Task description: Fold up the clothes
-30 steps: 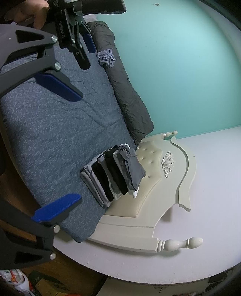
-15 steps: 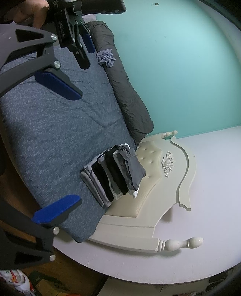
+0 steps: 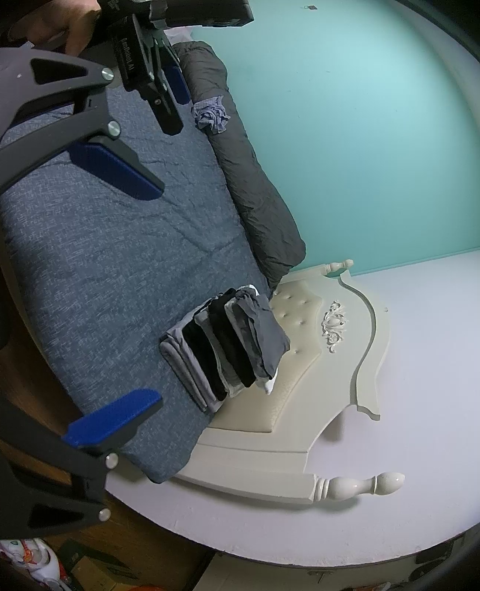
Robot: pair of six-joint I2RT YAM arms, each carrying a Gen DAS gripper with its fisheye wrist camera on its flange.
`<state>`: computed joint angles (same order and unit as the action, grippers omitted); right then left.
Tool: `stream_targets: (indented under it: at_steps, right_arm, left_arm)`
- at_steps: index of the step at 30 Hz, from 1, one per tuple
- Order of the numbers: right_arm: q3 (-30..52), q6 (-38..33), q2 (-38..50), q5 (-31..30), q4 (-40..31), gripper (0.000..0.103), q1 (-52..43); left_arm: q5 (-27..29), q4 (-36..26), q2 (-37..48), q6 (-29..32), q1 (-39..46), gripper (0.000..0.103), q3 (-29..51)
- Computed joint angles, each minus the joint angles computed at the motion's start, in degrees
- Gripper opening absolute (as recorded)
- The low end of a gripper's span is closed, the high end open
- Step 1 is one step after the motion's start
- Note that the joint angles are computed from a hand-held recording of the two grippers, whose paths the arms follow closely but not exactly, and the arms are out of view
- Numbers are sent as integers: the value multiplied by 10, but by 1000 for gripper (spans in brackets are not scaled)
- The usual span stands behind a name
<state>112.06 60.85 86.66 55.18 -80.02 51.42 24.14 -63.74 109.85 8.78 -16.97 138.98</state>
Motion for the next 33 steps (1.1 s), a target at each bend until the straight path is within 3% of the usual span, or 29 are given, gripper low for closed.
stream_targets:
  at_steps: [33]
  right_arm:
    - [-3,17,-1,4,-7,103,7]
  left_arm:
    - [9,1,-6,3,2,103,-9]
